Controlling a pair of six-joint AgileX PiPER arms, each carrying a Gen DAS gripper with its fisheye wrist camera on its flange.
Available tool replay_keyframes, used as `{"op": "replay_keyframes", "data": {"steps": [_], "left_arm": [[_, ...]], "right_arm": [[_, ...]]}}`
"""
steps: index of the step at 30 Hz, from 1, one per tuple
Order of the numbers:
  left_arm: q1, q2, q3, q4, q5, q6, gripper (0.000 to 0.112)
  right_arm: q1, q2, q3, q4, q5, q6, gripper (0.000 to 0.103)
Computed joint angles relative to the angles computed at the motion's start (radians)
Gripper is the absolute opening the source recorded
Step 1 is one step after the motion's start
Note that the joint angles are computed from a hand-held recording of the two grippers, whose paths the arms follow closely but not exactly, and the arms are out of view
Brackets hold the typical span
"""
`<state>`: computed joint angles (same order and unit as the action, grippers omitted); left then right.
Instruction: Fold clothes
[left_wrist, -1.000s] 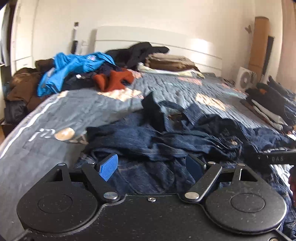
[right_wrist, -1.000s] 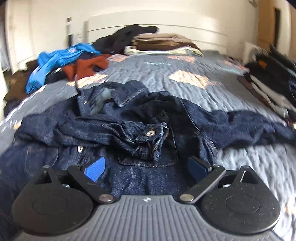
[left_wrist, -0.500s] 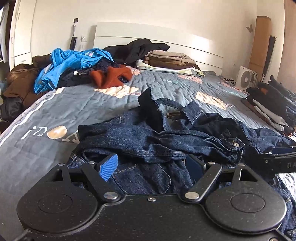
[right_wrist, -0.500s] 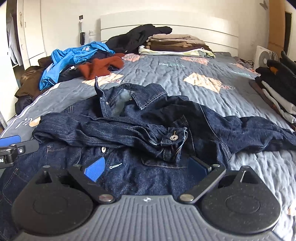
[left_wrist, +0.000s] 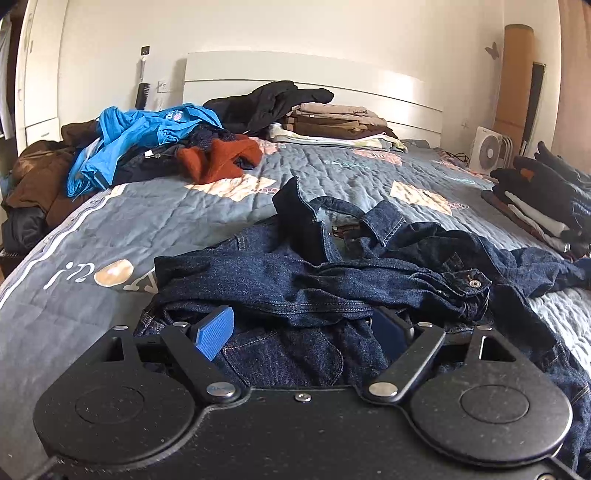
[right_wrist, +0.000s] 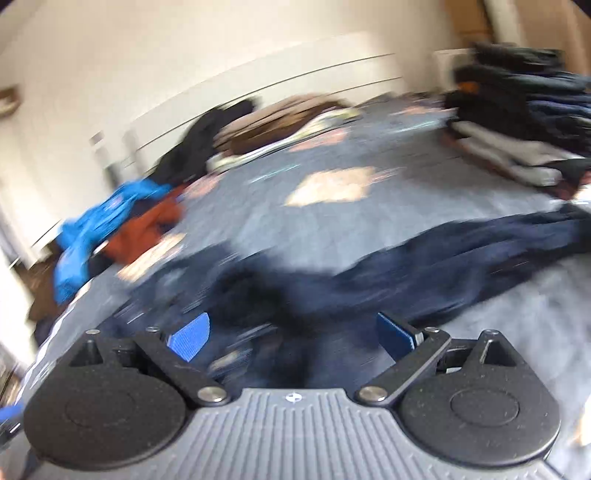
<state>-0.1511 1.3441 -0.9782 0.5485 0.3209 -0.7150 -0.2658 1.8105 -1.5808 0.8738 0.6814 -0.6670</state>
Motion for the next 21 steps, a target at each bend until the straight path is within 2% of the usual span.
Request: {"op": "replay_keyframes", "data": {"steps": [4,8,12,18,21], "left_arm": [[-0.009,0.008,-0.002,0.037,0.003,-0.025,0.082],[-0.031,0.014,0.001,0.122,0.01,-0.093,0.082],[-0.053,0.024,0.003,0.196,0.013,-0.152,0.082],[-0.085,0.032,0.007,0.277,0.018,-0.207,0.082],[-0.084,0.03,0.009,0.284,0.011,-0.214,0.082]], "right_arm": [[-0.137,0.152,-0.172,-0.006,-0.004,0.09,0.097],[-0.239,0.323,-0.393,-0.114,0.03,0.351,0.096],[-0.286,0.444,-0.565,-0.238,0.065,0.577,0.096],[-0.34,0.583,-0.698,-0.124,0.108,0.723,0.096],[-0.348,0.699,-0.874,-0.085,0.206,0.795,0.093]]}}
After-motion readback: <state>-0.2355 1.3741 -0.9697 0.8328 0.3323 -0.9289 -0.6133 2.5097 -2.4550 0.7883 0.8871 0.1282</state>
